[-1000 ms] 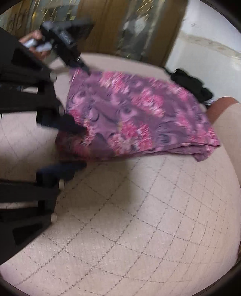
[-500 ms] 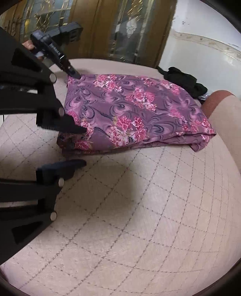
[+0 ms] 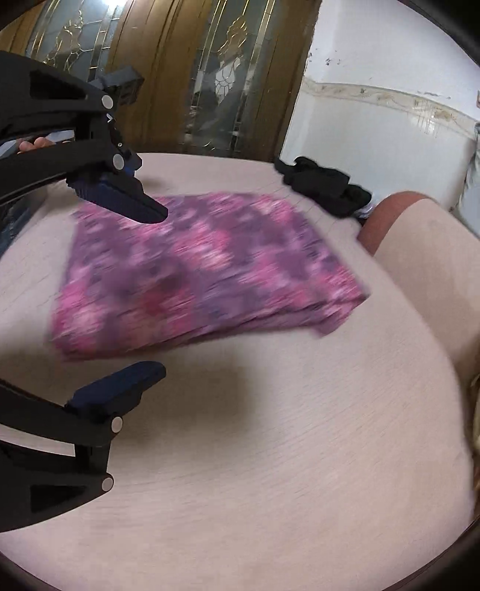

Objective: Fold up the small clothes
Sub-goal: 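Grasp the folded dress end with both grippers and lift it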

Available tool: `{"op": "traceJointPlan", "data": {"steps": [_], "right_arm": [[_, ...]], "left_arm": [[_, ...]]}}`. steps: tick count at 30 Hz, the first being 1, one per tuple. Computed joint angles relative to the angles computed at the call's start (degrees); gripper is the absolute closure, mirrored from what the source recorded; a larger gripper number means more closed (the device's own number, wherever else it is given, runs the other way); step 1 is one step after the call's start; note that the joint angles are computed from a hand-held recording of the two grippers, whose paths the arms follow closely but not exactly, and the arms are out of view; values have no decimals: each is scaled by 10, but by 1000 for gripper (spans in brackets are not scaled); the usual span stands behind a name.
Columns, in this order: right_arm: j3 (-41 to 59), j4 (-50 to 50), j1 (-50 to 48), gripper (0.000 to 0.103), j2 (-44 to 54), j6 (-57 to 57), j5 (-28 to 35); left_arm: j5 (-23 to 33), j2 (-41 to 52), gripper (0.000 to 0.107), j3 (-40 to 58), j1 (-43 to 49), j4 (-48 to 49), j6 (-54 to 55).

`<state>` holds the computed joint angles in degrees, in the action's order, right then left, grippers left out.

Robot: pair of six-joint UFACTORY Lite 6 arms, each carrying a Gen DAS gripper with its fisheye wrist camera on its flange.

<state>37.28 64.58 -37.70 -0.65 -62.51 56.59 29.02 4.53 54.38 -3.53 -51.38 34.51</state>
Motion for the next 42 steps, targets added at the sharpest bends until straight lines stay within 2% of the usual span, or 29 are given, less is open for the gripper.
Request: {"op": "traceJointPlan", "data": {"steps": [2,3,4,5,7,8,9,10,12,14,16,17,19,23,24,25,26,27,28,30,32,33,34,35,36,37,38,39,42], "right_arm": [[85,10,53,21,56,23,-41],[115,15,71,25,84,23,-56],[149,19,90,37,118,27,-72],[178,26,103,43,154,29,-83],[196,55,106,59,202,-1,-68],[189,69,110,61,216,-20,-75],[184,67,119,70,217,-18,-94],[182,61,126,88,218,-16,-105],[188,47,135,97,218,-1,-122],[185,54,131,98,198,-8,-117],[196,12,155,98,204,19,-175],[206,3,160,98,234,39,-182],[210,24,143,97,268,31,-163],[196,7,136,89,219,21,-140],[191,12,134,72,207,14,-132],[191,17,130,48,200,14,-119],[195,33,114,39,197,10,-82],[204,48,102,27,203,4,-51],[222,50,98,26,209,14,-37],[268,36,116,26,230,55,-66],[355,19,135,44,305,99,-84],[385,20,141,59,337,101,-81],[400,21,145,64,353,100,-84],[407,29,149,67,369,88,-93],[406,43,152,76,378,70,-96],[405,44,157,85,384,59,-107],[407,40,162,86,386,60,-115],[414,37,166,94,389,60,-121],[405,42,181,95,356,55,-157]], "left_arm": [[10,98,36,107,-15,24,-40],[22,147,36,160,-20,37,-61],[32,192,36,205,-23,39,-71],[39,221,36,231,-23,27,-62],[36,252,39,232,-19,-37,-2],[31,260,49,227,-18,-46,1],[40,271,64,227,-14,-62,4],[63,280,72,227,-4,-99,32],[67,262,83,202,11,-154,58],[57,252,87,196,9,-159,79],[31,271,89,213,-9,-104,47],[24,276,89,212,-10,-104,46],[40,280,89,222,0,-96,37],[42,261,82,229,-5,-35,-6],[44,249,78,223,-3,-36,-15],[56,239,71,221,2,-61,0],[68,236,52,228,8,-75,6],[72,238,40,245,8,-67,-13],[72,246,39,275,3,-39,-47],[71,285,39,355,-14,38,-121],[77,345,39,446,-28,87,-155],[77,372,39,476,-31,93,-153],[74,389,40,482,-28,75,-135],[70,395,44,469,-20,33,-102],[71,414,49,470,-12,13,-93],[89,440,54,493,-6,16,-103],[115,464,65,515,4,-4,-90],[136,482,72,533,13,-35,-74],[144,478,82,528,18,-57,-53]]}}
